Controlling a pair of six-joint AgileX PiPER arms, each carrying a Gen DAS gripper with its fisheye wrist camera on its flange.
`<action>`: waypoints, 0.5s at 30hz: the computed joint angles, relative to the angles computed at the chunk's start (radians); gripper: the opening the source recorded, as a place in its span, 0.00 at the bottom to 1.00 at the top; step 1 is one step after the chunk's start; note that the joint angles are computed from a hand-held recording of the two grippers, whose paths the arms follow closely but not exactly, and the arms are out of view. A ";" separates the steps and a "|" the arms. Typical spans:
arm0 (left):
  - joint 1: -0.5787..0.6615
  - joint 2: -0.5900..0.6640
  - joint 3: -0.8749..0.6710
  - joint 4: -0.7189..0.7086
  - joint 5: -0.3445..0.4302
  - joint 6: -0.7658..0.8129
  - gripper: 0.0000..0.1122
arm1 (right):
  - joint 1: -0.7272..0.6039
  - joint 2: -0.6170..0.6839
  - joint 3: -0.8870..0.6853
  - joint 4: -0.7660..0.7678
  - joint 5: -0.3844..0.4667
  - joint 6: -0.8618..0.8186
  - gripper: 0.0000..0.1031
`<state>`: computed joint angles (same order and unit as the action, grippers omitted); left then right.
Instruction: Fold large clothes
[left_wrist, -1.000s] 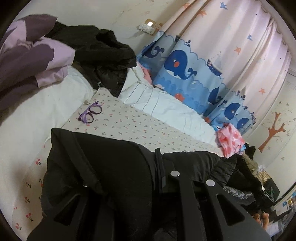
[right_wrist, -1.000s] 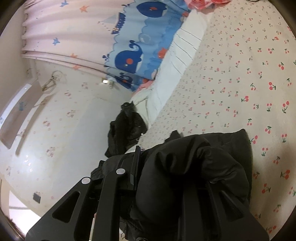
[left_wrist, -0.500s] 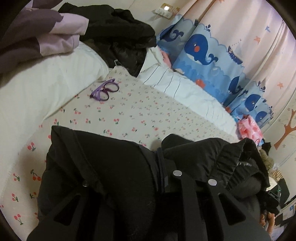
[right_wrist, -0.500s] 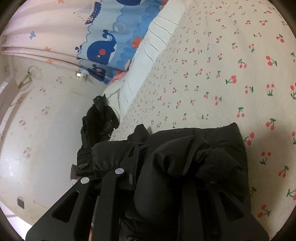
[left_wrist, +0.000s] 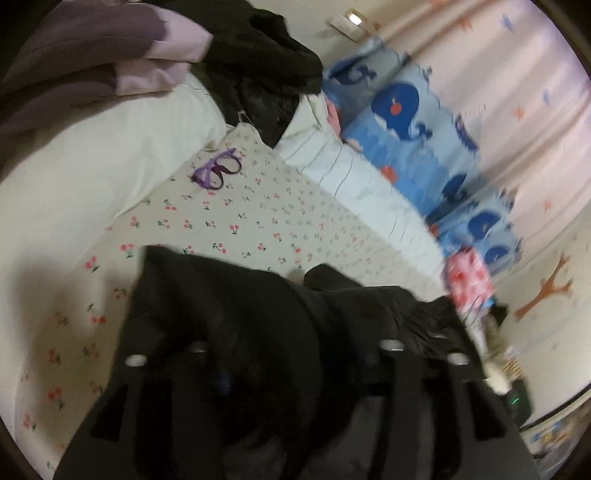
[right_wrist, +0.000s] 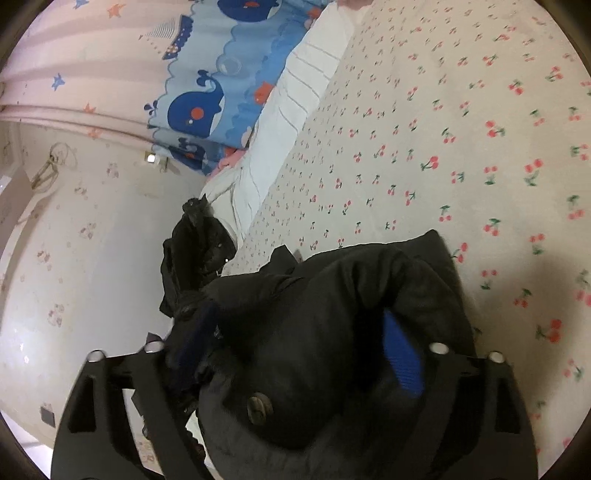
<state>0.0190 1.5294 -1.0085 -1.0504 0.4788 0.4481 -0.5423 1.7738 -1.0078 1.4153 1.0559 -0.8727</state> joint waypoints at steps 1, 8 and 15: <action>0.006 -0.022 0.010 0.027 -0.007 -0.040 0.56 | -0.008 -0.012 0.004 -0.009 0.004 0.009 0.82; -0.113 -0.188 0.022 0.498 -0.103 -0.393 0.63 | -0.019 -0.225 0.063 -0.115 -0.078 0.022 0.84; -0.387 0.036 -0.262 0.962 -0.098 -0.690 0.65 | 0.358 -0.286 -0.092 -0.557 -0.418 0.377 0.87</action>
